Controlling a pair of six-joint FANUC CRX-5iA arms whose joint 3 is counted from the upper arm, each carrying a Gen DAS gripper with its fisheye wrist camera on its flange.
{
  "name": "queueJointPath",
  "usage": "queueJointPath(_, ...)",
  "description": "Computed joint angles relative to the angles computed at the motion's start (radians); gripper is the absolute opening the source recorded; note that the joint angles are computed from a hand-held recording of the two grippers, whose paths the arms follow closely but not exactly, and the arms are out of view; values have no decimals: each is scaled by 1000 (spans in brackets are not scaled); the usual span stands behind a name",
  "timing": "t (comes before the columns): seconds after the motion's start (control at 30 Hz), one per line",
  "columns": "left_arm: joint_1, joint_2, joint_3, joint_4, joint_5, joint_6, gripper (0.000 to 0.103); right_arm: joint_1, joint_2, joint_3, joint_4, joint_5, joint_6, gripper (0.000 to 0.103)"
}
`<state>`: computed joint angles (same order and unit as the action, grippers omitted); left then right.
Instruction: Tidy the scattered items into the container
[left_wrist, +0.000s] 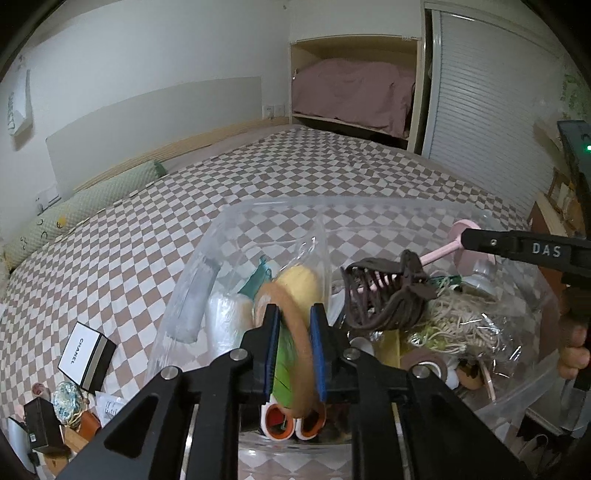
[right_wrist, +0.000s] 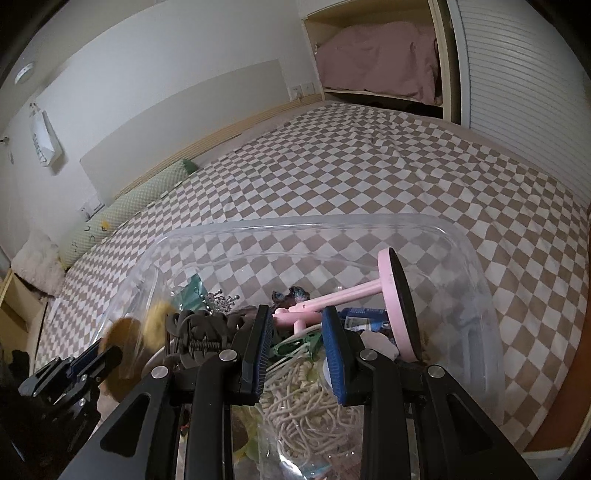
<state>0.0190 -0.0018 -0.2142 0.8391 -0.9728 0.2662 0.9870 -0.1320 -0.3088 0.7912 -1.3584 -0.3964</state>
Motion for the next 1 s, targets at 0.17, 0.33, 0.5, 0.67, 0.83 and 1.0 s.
queueJointPath(0.17,6,4,4,36,-43,-10,30,0,1,0,4,3,-5,28)
queueJointPath(0.33,4,-13,-13,48,-35,-30,35,5,8,9,3,-4,10,28)
queueJointPath(0.5,7,-35,-39,69,-1,-41,69,23,27,30,13,-46,42,28)
queueJointPath(0.67,28,-38,-35,80,-17,-25,92,43,54,61,21,-89,74,28)
queueJointPath(0.83,60,-33,-18,80,-62,-12,92,69,70,77,38,-137,84,29)
queueJointPath(1.0,88,-46,-18,76,-77,5,93,99,90,92,63,-221,60,91)
